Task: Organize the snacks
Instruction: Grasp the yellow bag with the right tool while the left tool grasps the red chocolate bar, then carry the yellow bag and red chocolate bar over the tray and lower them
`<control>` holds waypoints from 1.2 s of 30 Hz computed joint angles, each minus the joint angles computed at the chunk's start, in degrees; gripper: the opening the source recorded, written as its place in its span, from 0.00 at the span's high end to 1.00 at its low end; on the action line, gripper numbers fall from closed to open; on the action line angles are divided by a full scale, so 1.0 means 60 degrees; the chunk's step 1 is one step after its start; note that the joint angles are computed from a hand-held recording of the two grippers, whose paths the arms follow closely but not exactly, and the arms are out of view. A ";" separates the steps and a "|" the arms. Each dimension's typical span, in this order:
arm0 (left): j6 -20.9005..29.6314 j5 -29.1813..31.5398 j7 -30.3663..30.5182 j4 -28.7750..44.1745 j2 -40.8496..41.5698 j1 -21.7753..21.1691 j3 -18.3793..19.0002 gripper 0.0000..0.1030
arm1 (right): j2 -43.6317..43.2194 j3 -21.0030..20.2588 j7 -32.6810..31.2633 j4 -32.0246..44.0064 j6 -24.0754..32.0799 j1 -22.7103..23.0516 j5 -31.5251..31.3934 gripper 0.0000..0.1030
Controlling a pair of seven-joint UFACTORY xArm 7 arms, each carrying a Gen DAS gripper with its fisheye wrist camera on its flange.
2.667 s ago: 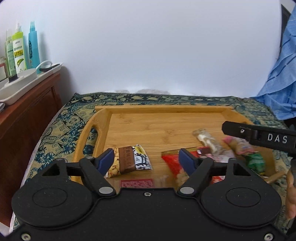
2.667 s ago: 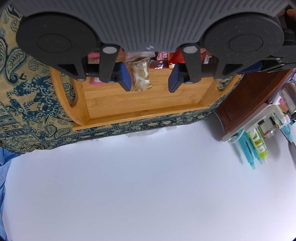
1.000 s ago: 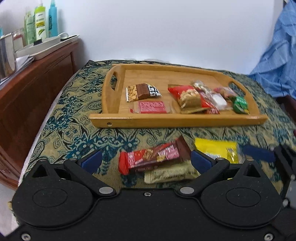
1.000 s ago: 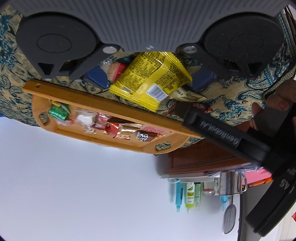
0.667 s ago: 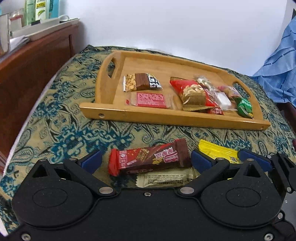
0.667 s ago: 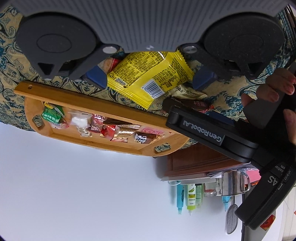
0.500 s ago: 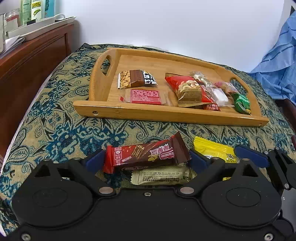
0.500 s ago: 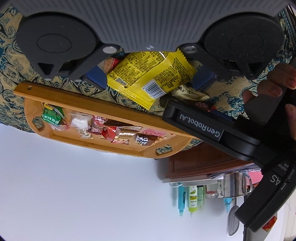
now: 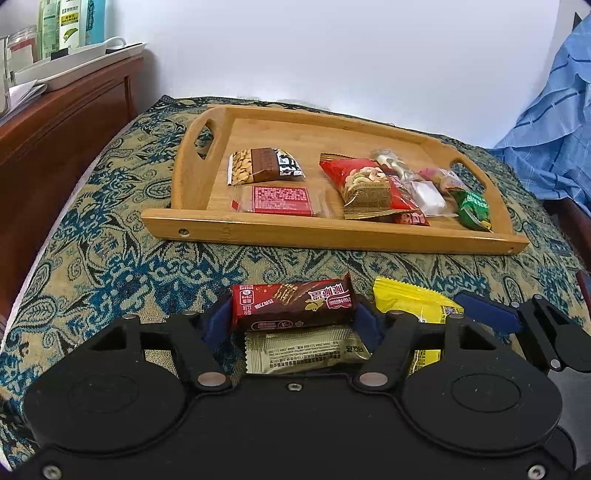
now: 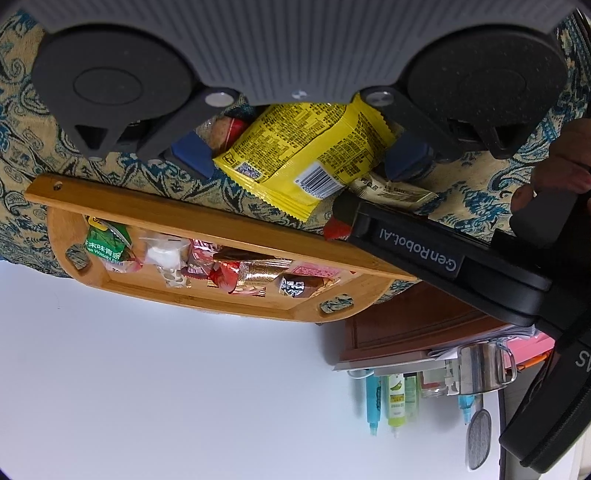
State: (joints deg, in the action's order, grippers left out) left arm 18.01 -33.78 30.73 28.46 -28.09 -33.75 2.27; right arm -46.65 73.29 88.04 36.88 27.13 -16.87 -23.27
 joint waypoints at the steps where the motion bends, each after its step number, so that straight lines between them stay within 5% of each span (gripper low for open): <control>1: -0.0021 0.0020 -0.0015 -0.0013 -0.0013 0.0011 -0.0020 0.37 | 0.0018 -0.0003 -0.0002 -0.0001 0.0004 -0.0001 0.0002 0.00; 11: -0.0426 0.0423 -0.0245 -0.0279 -0.0316 -0.0007 -0.0103 0.38 | 0.0011 0.0025 0.0055 -0.0008 -0.0038 -0.0015 -0.0037 0.00; 24: -0.1066 0.1042 -0.0644 -0.0552 -0.0801 -0.0551 0.0241 0.38 | -0.0227 -0.0214 0.0234 -0.0071 0.0154 0.0452 -0.0014 0.29; 36: -0.1227 0.1492 -0.0925 -0.0670 -0.1074 -0.0799 0.0552 0.38 | -0.0981 -0.0627 0.0727 -0.0349 0.0377 0.1088 -0.0063 0.35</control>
